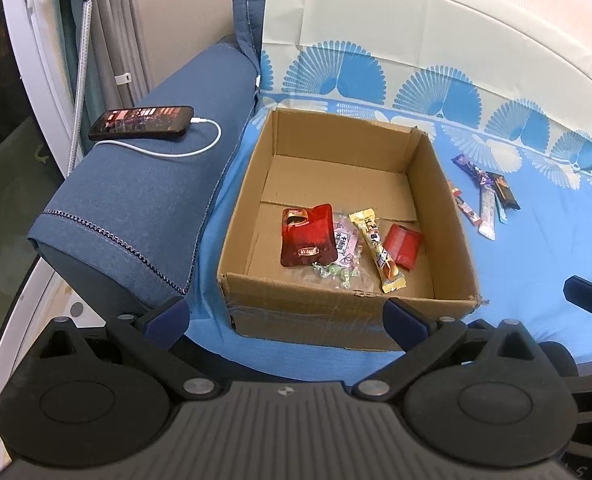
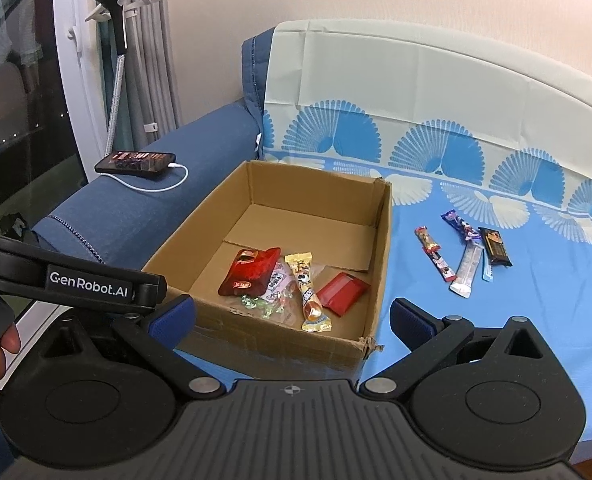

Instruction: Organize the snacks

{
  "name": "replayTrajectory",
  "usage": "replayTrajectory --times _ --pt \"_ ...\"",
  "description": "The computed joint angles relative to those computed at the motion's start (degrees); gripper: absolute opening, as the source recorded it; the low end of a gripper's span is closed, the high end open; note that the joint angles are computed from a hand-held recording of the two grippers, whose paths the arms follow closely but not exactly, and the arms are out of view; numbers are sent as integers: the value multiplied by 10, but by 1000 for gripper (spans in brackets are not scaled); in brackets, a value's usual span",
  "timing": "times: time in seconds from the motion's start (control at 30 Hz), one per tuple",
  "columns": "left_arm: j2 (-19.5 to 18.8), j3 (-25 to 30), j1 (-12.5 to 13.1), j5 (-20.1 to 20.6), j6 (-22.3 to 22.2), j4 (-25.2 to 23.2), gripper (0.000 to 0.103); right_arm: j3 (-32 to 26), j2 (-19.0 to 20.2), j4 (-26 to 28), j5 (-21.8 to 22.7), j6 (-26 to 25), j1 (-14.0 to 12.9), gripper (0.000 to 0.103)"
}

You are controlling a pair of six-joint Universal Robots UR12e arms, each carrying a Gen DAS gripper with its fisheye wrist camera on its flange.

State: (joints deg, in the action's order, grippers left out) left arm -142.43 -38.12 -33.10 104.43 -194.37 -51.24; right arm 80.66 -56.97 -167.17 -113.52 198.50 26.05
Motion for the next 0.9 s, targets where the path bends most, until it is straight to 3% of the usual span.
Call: replayTrajectory --times 0.9 --pt "-13 23 -2 8 7 -29 103 0 1 16 17 17 -6 103"
